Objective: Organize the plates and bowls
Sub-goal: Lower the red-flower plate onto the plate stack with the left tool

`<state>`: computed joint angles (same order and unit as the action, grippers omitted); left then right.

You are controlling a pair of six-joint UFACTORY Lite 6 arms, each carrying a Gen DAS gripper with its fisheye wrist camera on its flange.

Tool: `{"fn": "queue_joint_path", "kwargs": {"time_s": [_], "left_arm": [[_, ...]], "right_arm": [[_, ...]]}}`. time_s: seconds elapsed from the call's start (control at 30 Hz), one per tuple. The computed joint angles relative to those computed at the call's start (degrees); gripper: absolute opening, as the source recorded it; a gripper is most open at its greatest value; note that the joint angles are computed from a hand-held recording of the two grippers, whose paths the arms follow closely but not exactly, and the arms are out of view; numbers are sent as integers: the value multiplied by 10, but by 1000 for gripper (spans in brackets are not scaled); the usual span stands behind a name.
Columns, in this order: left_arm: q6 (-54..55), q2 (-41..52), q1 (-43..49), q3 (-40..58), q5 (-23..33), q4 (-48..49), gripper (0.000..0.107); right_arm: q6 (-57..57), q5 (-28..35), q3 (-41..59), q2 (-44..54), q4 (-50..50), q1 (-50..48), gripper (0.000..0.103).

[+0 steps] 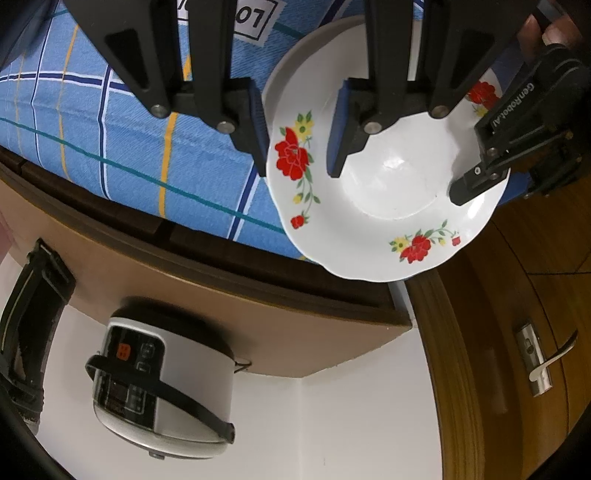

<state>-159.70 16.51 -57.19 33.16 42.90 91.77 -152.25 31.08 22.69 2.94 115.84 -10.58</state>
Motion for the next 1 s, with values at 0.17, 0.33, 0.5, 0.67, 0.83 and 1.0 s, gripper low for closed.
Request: {"fn": "queue_joint_path", "kwargs": {"time_s": [0.17, 0.33, 0.5, 0.67, 0.83, 1.0], "left_arm": [[-1, 5, 2, 2, -2, 3, 37], [-13, 15, 11, 3, -10, 19, 37], [-23, 23, 17, 5, -15, 33, 37], [-23, 26, 19, 6, -17, 35, 37], [-27, 30, 26, 7, -23, 45, 37], [-20, 36, 23, 11, -18, 41, 37]], "right_arm": [[-1, 0, 3, 5, -1, 0, 31], [-6, 1, 6, 14, -1, -4, 31], [-9, -5, 6, 14, 8, 3, 31], [-16, -11, 16, 29, 22, 13, 31], [-17, -13, 23, 38, 27, 19, 31], [-31, -10, 20, 37, 37, 19, 31]]}}
